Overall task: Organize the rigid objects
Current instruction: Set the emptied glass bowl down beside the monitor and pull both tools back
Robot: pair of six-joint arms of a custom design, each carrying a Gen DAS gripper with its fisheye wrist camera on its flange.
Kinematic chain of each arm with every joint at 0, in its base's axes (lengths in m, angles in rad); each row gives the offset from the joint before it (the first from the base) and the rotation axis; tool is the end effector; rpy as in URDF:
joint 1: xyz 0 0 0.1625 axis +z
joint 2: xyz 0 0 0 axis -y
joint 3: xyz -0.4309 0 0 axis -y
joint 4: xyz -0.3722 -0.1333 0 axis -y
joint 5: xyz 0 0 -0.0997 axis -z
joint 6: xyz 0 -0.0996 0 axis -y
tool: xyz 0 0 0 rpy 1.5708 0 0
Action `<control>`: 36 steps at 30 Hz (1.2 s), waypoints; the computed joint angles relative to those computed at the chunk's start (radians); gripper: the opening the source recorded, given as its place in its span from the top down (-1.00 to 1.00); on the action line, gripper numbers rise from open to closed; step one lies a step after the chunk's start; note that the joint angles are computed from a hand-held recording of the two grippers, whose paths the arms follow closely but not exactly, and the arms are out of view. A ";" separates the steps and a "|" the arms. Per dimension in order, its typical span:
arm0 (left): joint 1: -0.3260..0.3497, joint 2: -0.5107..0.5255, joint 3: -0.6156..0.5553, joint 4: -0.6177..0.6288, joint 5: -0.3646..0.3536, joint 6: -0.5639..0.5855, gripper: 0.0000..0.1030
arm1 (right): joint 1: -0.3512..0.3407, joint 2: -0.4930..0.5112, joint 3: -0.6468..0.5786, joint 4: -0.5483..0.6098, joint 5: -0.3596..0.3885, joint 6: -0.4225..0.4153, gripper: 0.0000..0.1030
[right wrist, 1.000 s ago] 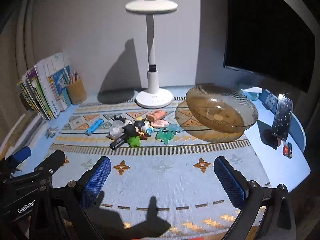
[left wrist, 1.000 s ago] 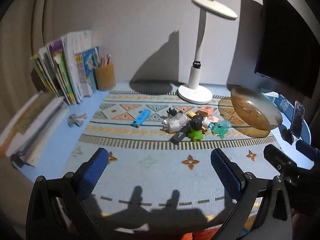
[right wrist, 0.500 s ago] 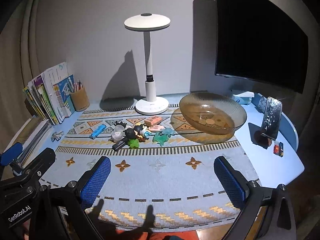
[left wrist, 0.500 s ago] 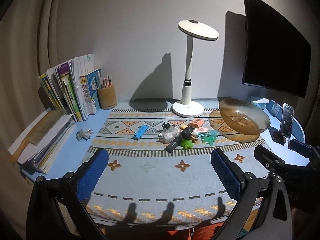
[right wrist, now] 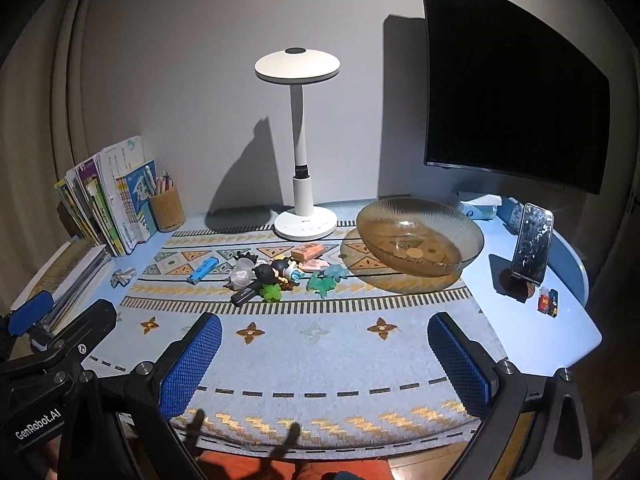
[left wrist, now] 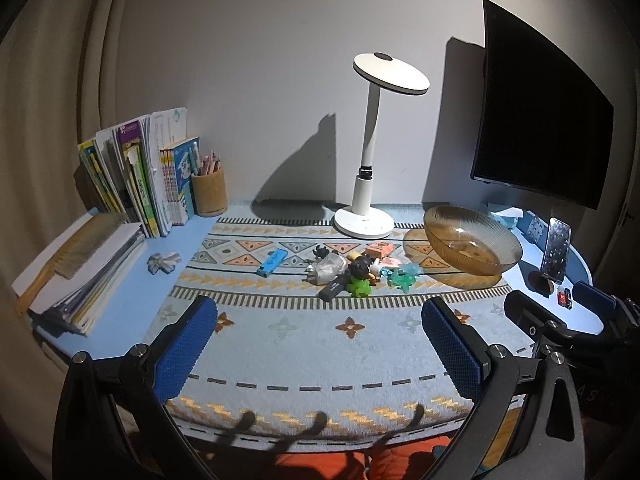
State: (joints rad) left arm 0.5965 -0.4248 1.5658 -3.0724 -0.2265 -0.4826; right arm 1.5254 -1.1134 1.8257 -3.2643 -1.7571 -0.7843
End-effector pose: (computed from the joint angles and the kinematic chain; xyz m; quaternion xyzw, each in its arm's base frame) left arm -0.4074 -0.5551 0.0160 0.0791 0.7738 -0.5125 0.3637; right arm 0.0871 -0.6134 0.3343 0.2763 -0.8348 0.3963 0.2642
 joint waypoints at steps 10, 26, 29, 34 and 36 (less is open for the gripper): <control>0.018 0.026 -0.021 -0.171 -0.036 0.164 -0.98 | 0.008 0.029 -0.019 -0.010 -0.009 0.003 -1.00; 0.068 0.111 -0.194 -0.134 -0.061 0.295 -0.98 | -0.022 0.101 -0.130 0.052 -0.061 0.061 -1.00; 0.081 0.136 -0.235 -0.119 -0.056 0.326 -0.98 | -0.034 0.123 -0.151 0.051 -0.062 0.057 -1.00; 0.111 0.166 -0.290 -0.084 -0.043 0.336 -0.98 | -0.061 0.155 -0.200 0.106 -0.023 0.078 -1.00; 0.127 0.164 -0.289 -0.074 -0.045 0.304 -0.98 | -0.076 0.167 -0.217 0.141 0.007 0.086 -1.00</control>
